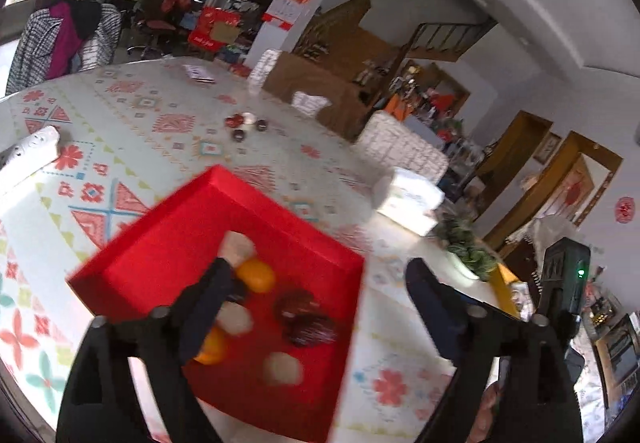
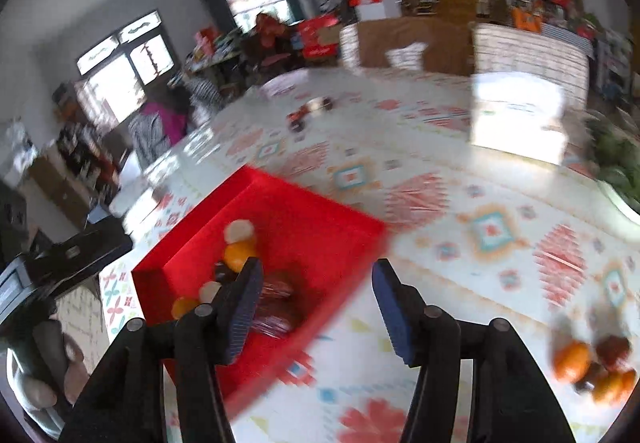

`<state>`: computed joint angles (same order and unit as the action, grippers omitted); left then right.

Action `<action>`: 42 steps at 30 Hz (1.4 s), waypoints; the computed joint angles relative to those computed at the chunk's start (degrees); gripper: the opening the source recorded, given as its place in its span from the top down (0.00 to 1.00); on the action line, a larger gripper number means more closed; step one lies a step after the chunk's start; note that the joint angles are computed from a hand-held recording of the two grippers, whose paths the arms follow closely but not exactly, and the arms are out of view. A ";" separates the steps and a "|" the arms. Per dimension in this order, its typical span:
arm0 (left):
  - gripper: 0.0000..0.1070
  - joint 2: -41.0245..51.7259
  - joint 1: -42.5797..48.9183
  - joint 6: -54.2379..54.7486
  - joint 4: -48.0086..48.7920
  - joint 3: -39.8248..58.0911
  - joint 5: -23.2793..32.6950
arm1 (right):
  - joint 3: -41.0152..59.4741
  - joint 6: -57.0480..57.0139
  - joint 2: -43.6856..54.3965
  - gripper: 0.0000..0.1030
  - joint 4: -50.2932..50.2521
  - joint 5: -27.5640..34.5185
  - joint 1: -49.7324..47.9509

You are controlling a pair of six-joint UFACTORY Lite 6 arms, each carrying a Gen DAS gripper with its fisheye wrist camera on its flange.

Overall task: Organize fruits
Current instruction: 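Drop the cake cube and mandarin into the red tray with both tools, then grasp a mandarin with the left tool while the right tool grasps another mandarin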

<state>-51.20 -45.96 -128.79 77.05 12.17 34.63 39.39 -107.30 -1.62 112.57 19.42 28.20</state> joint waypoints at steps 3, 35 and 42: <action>0.11 6.96 -10.86 -12.22 5.93 2.36 5.13 | -6.71 5.23 -8.27 0.40 -9.42 4.59 -10.96; 0.11 63.35 -15.06 -32.24 23.58 37.51 -6.24 | 1.62 -4.68 18.69 0.41 -34.61 28.36 -65.90; 0.19 76.14 -7.87 -26.27 28.73 53.38 -15.66 | 3.57 -0.34 20.18 0.66 -38.54 29.58 -68.08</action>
<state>24.94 -53.83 -155.06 105.77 65.55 18.97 42.96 -107.63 18.56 74.03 49.00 -39.87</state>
